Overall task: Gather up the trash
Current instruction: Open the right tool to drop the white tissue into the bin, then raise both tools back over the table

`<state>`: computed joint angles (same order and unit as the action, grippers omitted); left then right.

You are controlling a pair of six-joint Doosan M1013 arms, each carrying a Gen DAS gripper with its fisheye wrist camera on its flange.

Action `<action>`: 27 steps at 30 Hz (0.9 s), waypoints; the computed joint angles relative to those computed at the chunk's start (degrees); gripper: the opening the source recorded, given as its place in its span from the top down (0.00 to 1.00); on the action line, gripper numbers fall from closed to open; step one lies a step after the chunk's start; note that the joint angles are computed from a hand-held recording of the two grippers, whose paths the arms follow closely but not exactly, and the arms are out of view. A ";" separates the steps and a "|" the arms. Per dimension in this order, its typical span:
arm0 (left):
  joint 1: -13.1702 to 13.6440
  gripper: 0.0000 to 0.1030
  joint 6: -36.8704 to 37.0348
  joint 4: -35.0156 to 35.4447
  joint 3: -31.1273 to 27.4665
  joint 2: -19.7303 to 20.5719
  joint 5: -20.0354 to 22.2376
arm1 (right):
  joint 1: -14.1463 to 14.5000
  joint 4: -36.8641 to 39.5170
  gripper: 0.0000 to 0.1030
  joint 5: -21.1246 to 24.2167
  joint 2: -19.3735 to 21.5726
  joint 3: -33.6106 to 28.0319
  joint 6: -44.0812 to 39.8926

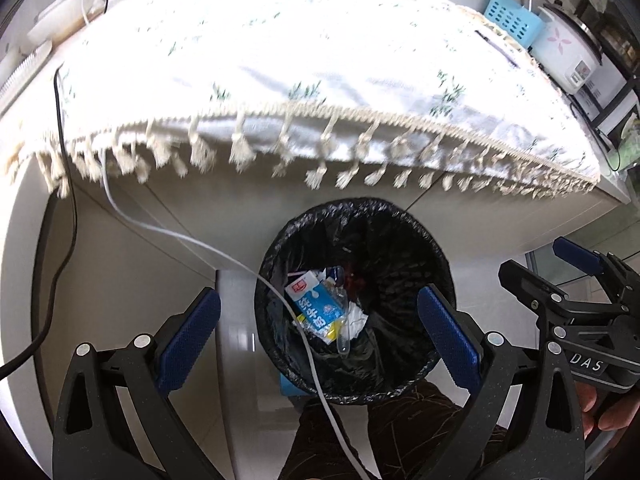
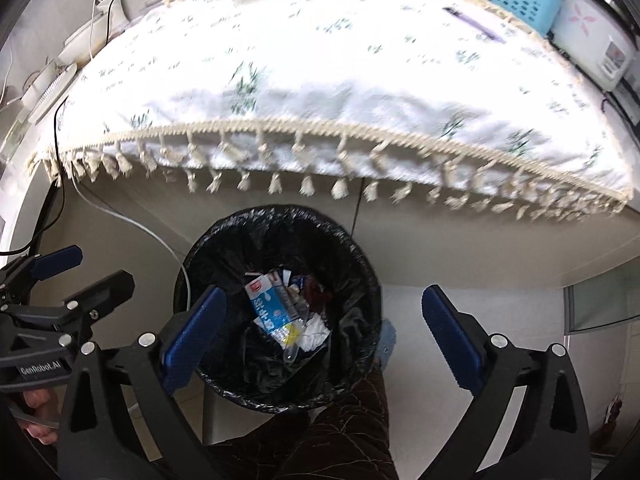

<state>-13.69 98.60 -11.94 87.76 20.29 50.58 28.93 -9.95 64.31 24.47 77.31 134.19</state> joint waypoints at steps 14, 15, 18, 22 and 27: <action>-0.50 0.06 0.89 -2.56 -4.33 -0.89 0.99 | -1.25 -4.89 0.08 0.16 -2.29 -1.25 3.68; -0.59 0.06 0.75 -2.51 -4.75 -0.83 1.09 | -1.40 -5.09 0.08 0.14 -2.43 -1.31 3.88; -0.77 0.06 0.60 -2.40 -5.94 -0.59 1.40 | -2.03 -5.61 0.08 -0.07 -2.93 -1.43 4.26; -0.95 0.06 0.55 -2.56 -7.50 -0.22 1.84 | -2.69 -6.22 0.08 -0.27 -3.18 -1.82 4.40; -1.39 0.06 0.32 -2.60 -9.48 0.61 2.54 | -3.79 -6.53 0.08 -1.16 -3.54 -2.18 4.97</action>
